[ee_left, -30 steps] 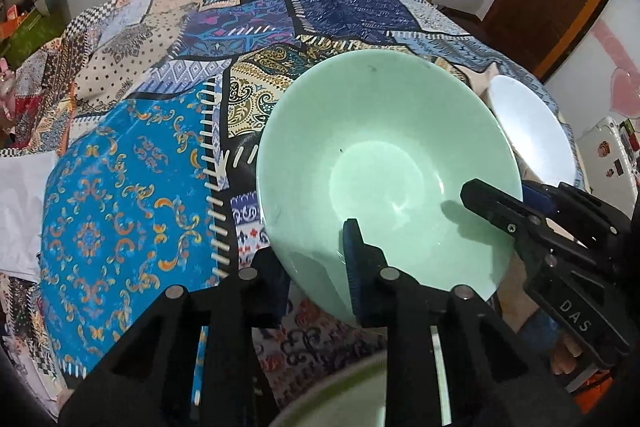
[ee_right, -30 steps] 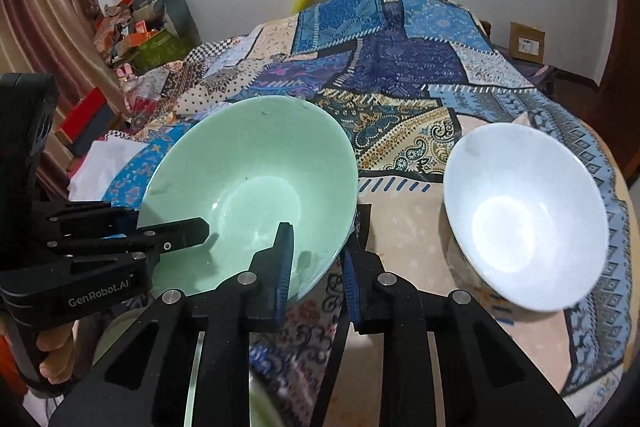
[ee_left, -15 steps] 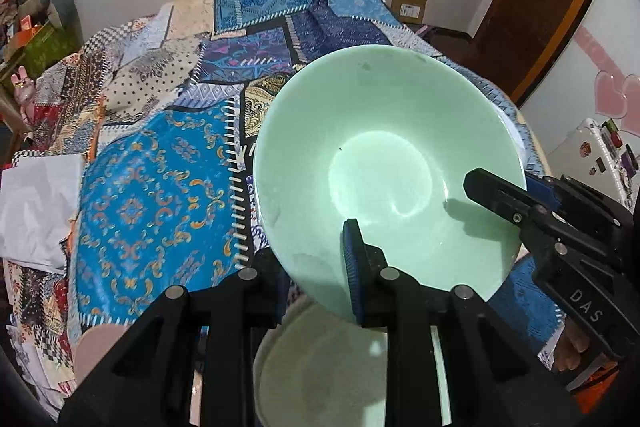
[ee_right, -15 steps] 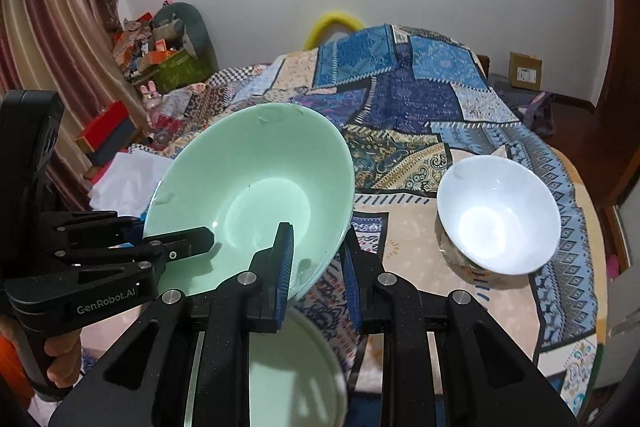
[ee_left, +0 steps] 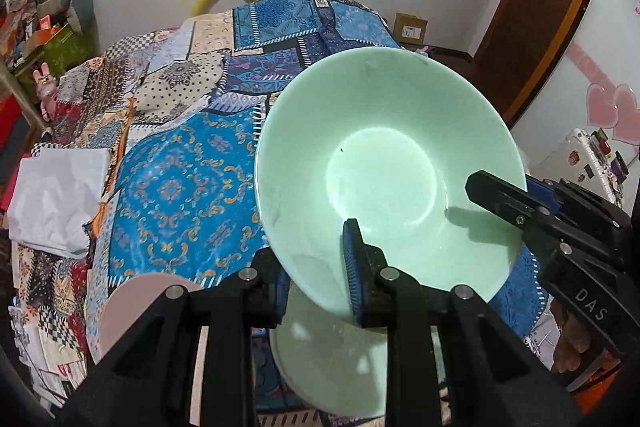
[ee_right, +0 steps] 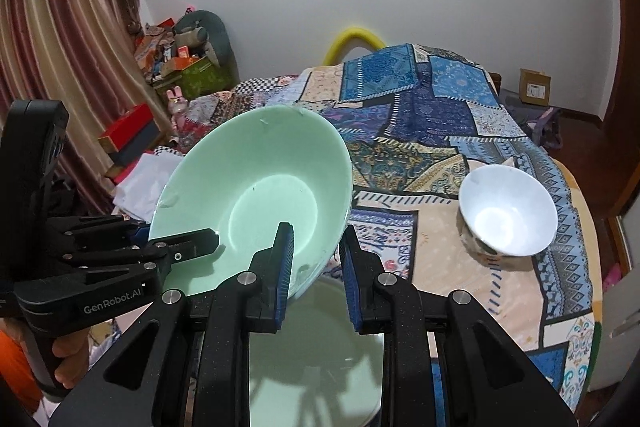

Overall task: Organize plates and bowls
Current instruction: 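Lift the mint green bowl and carry it toward the pink bowl, then lower the mint green bowl onto the dish stack and open the left gripper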

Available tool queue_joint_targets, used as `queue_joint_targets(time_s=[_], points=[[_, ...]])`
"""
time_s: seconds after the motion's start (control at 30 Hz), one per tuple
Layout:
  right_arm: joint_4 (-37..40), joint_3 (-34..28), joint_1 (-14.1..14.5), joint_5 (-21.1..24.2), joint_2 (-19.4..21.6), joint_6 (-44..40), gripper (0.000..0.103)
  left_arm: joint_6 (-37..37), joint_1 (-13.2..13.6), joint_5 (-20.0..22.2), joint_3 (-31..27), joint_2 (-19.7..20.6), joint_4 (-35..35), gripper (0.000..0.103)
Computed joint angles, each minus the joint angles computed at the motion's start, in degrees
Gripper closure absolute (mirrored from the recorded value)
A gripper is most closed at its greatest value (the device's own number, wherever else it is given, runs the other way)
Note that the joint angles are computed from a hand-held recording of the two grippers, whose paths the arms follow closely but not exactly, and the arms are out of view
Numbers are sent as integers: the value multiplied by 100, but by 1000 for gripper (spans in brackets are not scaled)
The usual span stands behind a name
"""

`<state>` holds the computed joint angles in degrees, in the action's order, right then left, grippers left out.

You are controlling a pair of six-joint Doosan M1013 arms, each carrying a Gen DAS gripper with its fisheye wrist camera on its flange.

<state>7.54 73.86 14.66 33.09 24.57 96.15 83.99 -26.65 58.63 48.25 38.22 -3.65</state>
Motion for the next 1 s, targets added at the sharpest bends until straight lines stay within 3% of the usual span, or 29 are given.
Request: queue_joint_targets(time_s=[0.5,1.0], points=[[309,58,256,-18,-7,-265,82,-237,155,-321,922,-567,180,79],[749,-182,507,314,246,-670,81,-484,469,-520,1642,-913,185,79]])
